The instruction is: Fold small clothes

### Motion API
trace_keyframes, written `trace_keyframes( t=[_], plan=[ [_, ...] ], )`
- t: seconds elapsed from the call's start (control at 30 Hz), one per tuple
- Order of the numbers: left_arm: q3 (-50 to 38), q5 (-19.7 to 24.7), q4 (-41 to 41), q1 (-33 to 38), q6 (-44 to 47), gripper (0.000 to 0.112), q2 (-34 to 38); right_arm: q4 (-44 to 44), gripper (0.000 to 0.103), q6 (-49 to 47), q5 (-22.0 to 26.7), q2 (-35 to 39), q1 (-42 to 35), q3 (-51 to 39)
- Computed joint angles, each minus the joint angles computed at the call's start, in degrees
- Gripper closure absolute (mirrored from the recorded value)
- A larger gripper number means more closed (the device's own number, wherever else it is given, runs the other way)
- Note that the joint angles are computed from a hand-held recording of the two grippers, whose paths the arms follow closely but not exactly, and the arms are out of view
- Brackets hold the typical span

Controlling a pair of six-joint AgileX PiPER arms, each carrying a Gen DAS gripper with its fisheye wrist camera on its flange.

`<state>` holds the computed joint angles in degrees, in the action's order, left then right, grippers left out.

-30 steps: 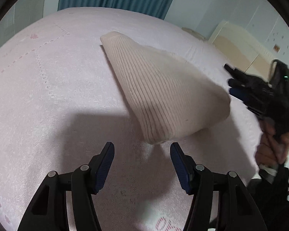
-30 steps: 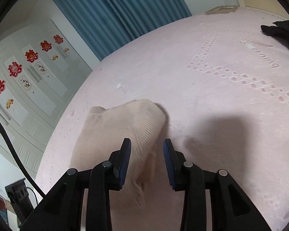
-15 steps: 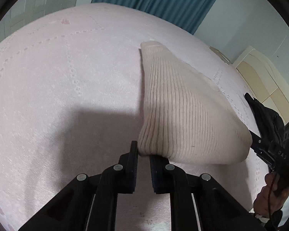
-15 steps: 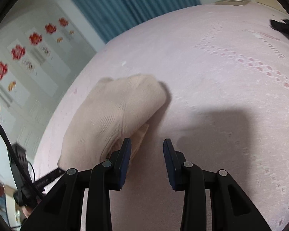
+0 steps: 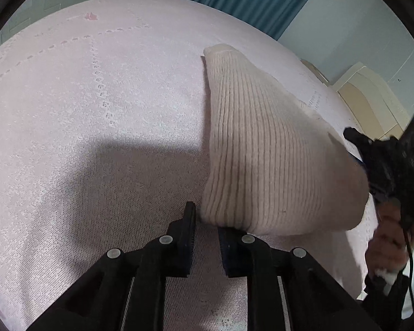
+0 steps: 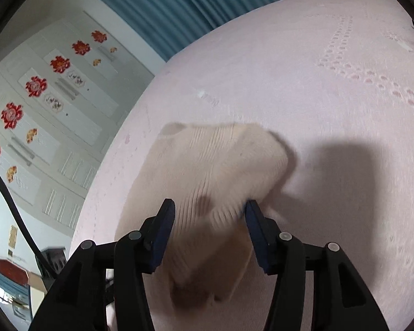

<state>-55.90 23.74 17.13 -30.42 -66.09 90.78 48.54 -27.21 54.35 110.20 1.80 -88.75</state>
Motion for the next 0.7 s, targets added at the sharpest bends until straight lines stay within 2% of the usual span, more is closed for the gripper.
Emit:
trace_keyframes(
  t=[0.1,0.23,0.27,0.3,0.37,0.43,0.5,0.53,0.6,0.67,0.7],
  plan=[
    [0.37,-1.28,-3.12,0.73,2.89,0.095,-0.14,-0.98,0.050,4.08,4.80,5.80,-1.39,-7.53],
    [0.53,-1.13,-3.38,0.58,2.95,0.095,-0.42,-4.55,0.050,10.05,6.28,10.67,0.27,-13.91],
    [0.46,-0.94,-2.75,0.35,2.41,0.095,-0.41,-6.12,0.055,11.33,6.97,11.87,1.52,-16.06],
    [0.67,-0.99,-2.86,0.42,2.72,0.095,-0.61,-9.69,0.072,13.29,7.15,12.88,3.52,-18.71],
    [1.58,-1.33,-0.78,0.10,0.58,0.093,-1.41,-12.47,0.090,12.94,5.49,13.00,6.21,-21.16],
    [2.78,-1.62,2.37,-0.68,-3.29,0.093,-2.56,-7.50,0.092,8.91,5.97,13.26,6.35,-23.34],
    [3.36,-1.55,3.35,-1.21,-4.29,0.093,-3.39,0.94,0.093,4.49,9.15,15.06,5.28,-27.08],
    [3.21,-1.56,2.23,-1.10,-3.13,0.093,-3.23,1.86,0.093,4.83,10.26,16.09,5.34,-29.00],
    [2.52,-0.97,0.92,-1.09,-1.91,0.093,-2.79,-3.17,0.093,6.90,9.11,18.24,6.70,-30.79],
    [2.55,-1.78,0.00,-0.85,-1.07,0.091,-3.03,-13.33,0.092,13.85,8.56,21.45,8.02,-33.09],
    [2.47,-1.91,0.30,-0.84,-1.22,0.087,-3.17,-15.46,0.090,15.59,8.15,22.24,7.79,-32.74]
  ],
)
